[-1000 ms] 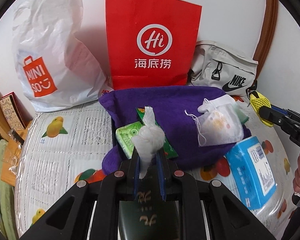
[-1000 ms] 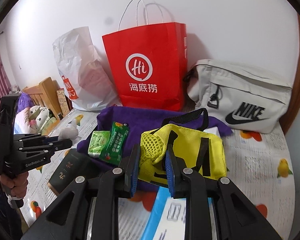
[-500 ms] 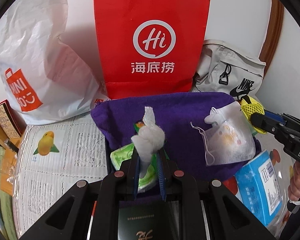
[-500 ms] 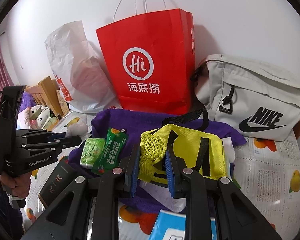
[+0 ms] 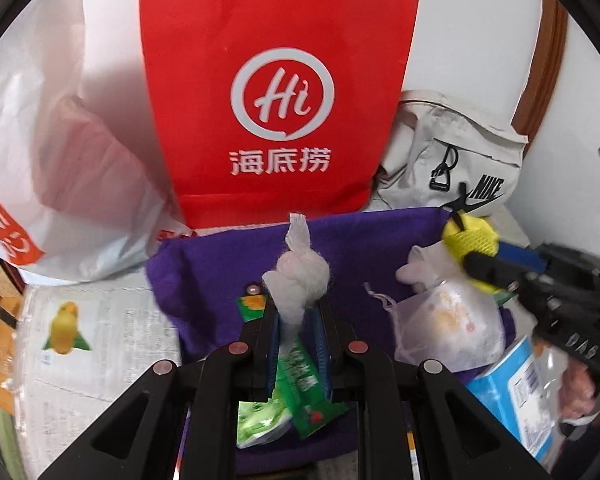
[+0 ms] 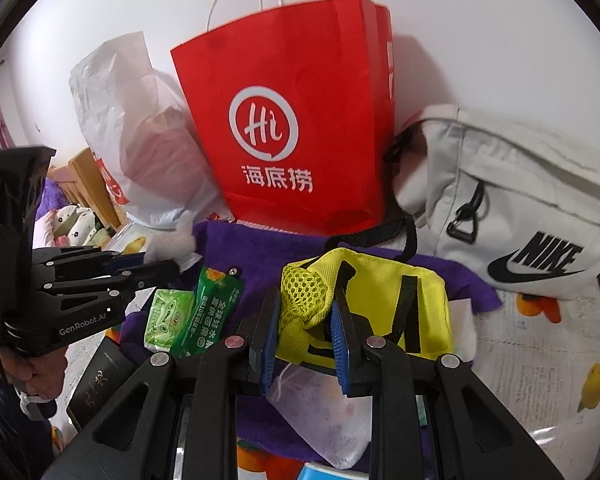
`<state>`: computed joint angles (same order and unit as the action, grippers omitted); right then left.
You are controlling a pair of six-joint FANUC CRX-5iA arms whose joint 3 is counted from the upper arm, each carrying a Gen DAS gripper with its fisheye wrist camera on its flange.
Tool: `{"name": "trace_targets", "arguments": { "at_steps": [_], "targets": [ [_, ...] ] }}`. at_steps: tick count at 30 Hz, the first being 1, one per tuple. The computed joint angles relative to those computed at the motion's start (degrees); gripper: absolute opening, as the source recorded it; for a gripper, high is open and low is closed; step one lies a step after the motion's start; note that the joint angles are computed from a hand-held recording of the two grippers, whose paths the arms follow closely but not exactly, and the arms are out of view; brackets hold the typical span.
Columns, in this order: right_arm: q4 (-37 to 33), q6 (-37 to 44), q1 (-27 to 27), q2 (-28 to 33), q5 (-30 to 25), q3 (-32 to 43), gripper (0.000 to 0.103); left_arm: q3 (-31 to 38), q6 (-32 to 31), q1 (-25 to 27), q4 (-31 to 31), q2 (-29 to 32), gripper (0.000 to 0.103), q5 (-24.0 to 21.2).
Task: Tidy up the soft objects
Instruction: 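Carry the tissue wad and yellow pouch over the purple towel with both tools, then drop the tissue wad and pouch onto the towel, opening both tools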
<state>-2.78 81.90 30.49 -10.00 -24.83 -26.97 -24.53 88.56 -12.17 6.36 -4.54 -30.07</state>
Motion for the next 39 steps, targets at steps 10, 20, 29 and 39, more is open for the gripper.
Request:
{"name": "trace_targets", "arguments": {
  "at_steps": [10, 20, 29, 39],
  "targets": [
    [-4.2, 3.7, -1.4, 6.1, -5.3, 4.3, 0.024, 4.1, 2.3, -1.0, -3.3, 6.2, 0.016, -5.2],
    [-9.2, 7.4, -2.8, 7.6, -8.7, 6.7, 0.028, 4.9, 1.9, -0.8, -3.2, 7.0, 0.019, -6.3],
    [-5.9, 3.5, -1.8, 3.5, -6.0, 3.8, 0.051, 6.7, 6.2, -2.3, -8.2, 5.9, 0.056, -8.3],
    [3.1, -9.0, 0.8, -4.8, -4.7, -2.6, 0.068, 6.7, 14.0, -5.2, -15.4, 0.5, 0.07, -11.7]
  ]
}}
